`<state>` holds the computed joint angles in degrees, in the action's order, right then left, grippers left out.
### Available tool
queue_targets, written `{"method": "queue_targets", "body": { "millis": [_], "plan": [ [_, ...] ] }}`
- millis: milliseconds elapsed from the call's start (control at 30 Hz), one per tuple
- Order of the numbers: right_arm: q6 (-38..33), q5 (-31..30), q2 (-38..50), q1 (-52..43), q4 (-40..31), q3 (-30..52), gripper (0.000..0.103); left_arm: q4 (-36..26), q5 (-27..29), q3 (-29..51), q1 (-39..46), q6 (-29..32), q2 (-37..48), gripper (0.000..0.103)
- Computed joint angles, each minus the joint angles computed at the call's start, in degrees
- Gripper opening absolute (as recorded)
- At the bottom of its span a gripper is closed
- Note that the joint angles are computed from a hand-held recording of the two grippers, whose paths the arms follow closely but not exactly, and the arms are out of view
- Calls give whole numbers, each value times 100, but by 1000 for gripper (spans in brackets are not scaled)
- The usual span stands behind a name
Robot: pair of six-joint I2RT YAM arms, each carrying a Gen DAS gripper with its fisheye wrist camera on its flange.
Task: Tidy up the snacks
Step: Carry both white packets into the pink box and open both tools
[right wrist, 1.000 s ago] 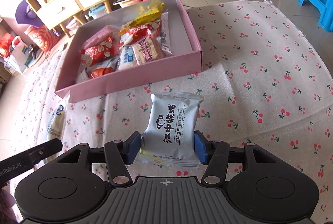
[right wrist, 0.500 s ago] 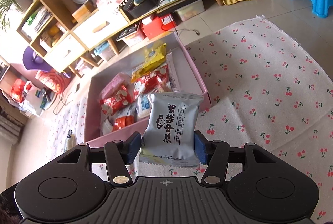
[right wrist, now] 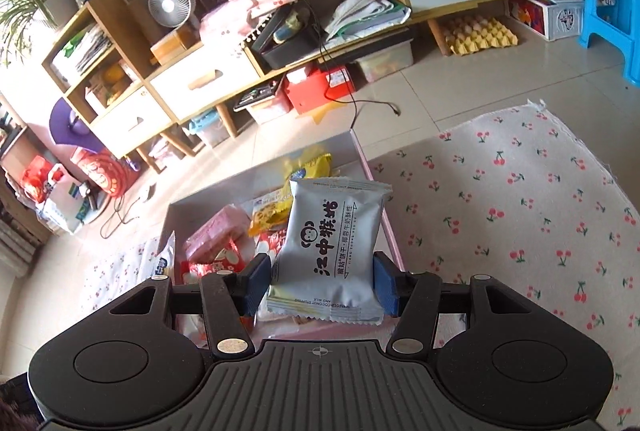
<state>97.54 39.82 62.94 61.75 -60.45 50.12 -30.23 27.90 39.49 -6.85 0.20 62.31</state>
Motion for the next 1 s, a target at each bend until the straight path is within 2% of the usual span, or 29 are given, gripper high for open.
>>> {"method": "queue_targets", "body": {
  "millis": [133,333,733,1000],
  "plan": [
    [-882,-342,-61,-639,723,-375,54,86,168,-102,153,134,139,33],
    [-1418,-521,-160,-930,1303,-654,55,127,302,-41,274,209,252,33],
    [-1441,-554,-356,-954,1674,-1043,56,718,-96,-230,-18,-99,318,33],
    [-1448,-423,-460,-829,1676,-1091,57,954,-245,-354,-79,-16,265,33]
  ]
}}
